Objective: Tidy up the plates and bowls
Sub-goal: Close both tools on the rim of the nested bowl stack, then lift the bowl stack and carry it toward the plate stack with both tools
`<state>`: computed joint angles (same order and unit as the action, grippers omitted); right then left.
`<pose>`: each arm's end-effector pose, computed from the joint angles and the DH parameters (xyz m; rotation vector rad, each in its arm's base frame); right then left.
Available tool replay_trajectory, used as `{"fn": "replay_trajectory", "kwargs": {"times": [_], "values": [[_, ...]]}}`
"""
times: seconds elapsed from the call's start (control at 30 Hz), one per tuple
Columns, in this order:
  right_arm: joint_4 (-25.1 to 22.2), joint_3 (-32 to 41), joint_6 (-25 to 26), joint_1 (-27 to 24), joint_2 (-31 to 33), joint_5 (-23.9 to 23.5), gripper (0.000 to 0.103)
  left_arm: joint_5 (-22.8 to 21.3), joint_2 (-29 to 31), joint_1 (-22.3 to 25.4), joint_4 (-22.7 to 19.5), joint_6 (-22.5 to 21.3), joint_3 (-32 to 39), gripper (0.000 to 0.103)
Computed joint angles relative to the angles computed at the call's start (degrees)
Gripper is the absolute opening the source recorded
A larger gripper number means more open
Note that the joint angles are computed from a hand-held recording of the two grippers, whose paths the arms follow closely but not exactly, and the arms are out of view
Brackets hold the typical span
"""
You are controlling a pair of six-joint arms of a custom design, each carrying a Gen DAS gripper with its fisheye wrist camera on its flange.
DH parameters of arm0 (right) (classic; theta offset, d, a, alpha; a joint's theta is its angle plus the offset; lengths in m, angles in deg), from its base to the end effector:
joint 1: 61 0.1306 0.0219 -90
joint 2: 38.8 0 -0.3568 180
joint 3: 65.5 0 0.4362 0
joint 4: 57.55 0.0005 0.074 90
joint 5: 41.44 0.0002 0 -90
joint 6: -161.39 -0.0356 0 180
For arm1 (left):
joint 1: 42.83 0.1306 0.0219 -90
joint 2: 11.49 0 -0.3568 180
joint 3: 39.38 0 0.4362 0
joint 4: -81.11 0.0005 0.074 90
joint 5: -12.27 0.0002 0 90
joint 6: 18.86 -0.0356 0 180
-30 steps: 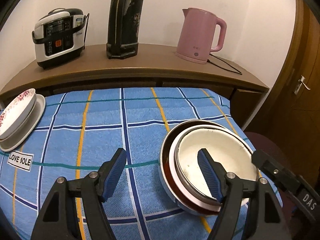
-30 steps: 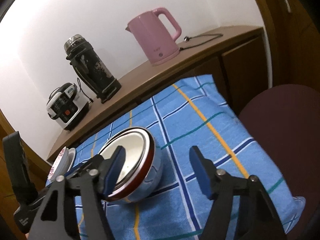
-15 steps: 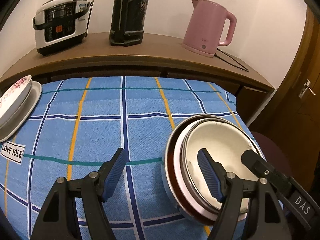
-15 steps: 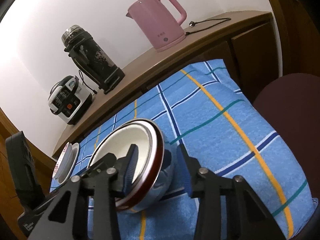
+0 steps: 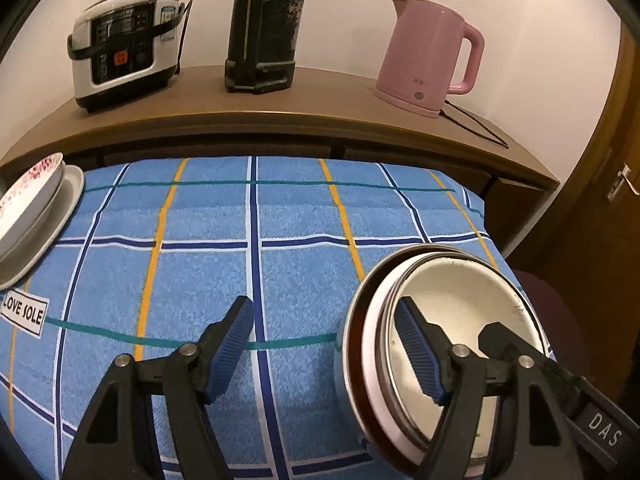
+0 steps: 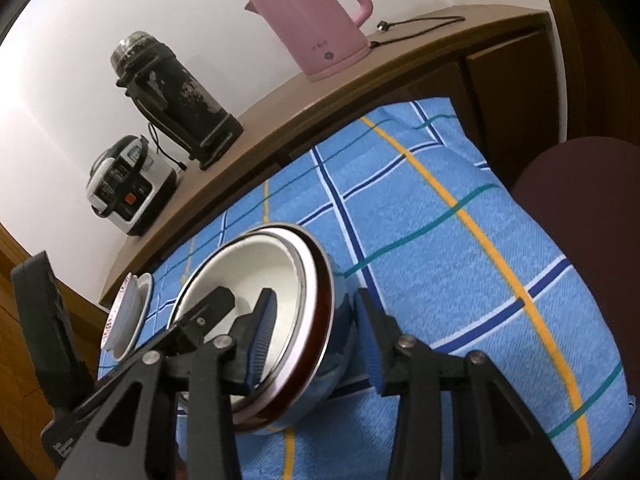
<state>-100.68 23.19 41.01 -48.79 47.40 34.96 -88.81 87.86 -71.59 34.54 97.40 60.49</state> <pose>0.5030 0.1169 0.4347 0.2429 2.3311 0.6506 0.5216 -0.2790 0.4081 -0.0410 2.3677 -0.2375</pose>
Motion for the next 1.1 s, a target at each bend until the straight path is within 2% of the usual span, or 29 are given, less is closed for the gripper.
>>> {"fn": "replay_trajectory", "kwargs": {"times": [0.1, 0.17, 0.2, 0.53, 0.8, 1.1], "values": [[-0.6, 0.4, 0.1, 0.0, 0.6, -0.1, 0.039, 2.7, 0.3, 0.1, 0.5, -0.2, 0.1, 0.053], [-0.8, 0.6, 0.1, 0.2, 0.8, 0.4, 0.039, 5.1, 0.9, 0.1, 0.5, -0.8, 0.6, 0.036], [-0.8, 0.6, 0.2, 0.3, 0.8, 0.8, 0.038, 5.4, 1.1, -0.1, 0.4, -1.2, 0.9, 0.035], [-2.7, 1.9, 0.5, 1.0, 1.4, 3.0, 0.035, 6.3, 0.6, 0.2, 1.4, -0.5, 0.2, 0.033], [-6.2, 2.7, 0.5, 1.9, 1.2, 4.9, 0.033, 6.9, -0.3, 0.3, -0.5, -0.1, 0.3, 0.033], [-7.4, 1.8, -0.3, 2.4, -0.2, 4.8, 0.031, 6.9, -2.1, 0.1, -1.3, -0.5, -1.1, 0.032]]}}
